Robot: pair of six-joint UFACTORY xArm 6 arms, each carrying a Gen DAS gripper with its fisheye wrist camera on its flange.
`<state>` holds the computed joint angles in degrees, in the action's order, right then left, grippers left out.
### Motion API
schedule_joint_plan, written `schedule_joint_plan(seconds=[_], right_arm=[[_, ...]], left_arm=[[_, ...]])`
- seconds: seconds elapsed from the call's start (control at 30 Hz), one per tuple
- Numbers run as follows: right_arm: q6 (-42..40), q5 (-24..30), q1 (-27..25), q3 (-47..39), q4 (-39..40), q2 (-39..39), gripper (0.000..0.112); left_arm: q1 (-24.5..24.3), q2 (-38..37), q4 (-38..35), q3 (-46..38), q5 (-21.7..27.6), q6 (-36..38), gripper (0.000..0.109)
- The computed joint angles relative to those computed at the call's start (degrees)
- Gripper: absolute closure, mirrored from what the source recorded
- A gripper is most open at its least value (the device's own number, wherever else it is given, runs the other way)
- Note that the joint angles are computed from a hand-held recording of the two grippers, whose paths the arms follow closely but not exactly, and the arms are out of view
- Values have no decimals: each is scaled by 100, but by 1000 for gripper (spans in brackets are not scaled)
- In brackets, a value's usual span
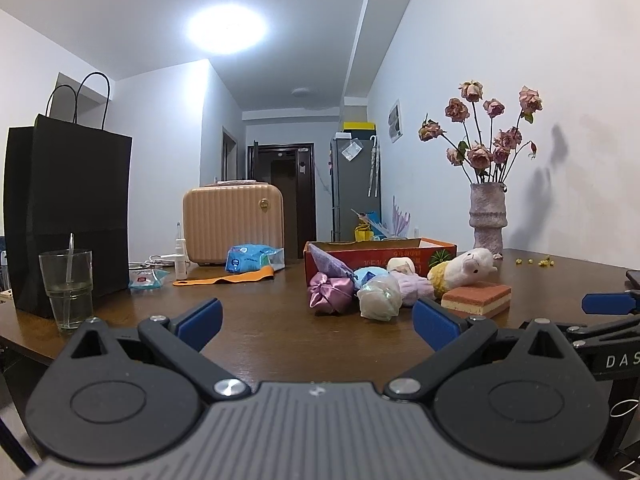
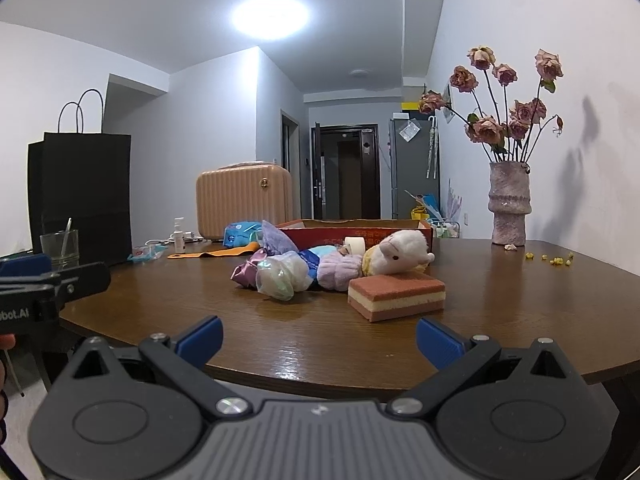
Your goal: Organize soft objects
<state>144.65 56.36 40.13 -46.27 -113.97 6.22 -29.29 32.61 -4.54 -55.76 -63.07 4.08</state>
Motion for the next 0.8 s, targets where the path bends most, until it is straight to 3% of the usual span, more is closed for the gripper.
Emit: schedule_joint_plan(seconds=[0.8], right_arm=[[78,-30,-30,-7,39,18,9]], left_arm=[[-13,-30,-96,-26,157,-31,6]])
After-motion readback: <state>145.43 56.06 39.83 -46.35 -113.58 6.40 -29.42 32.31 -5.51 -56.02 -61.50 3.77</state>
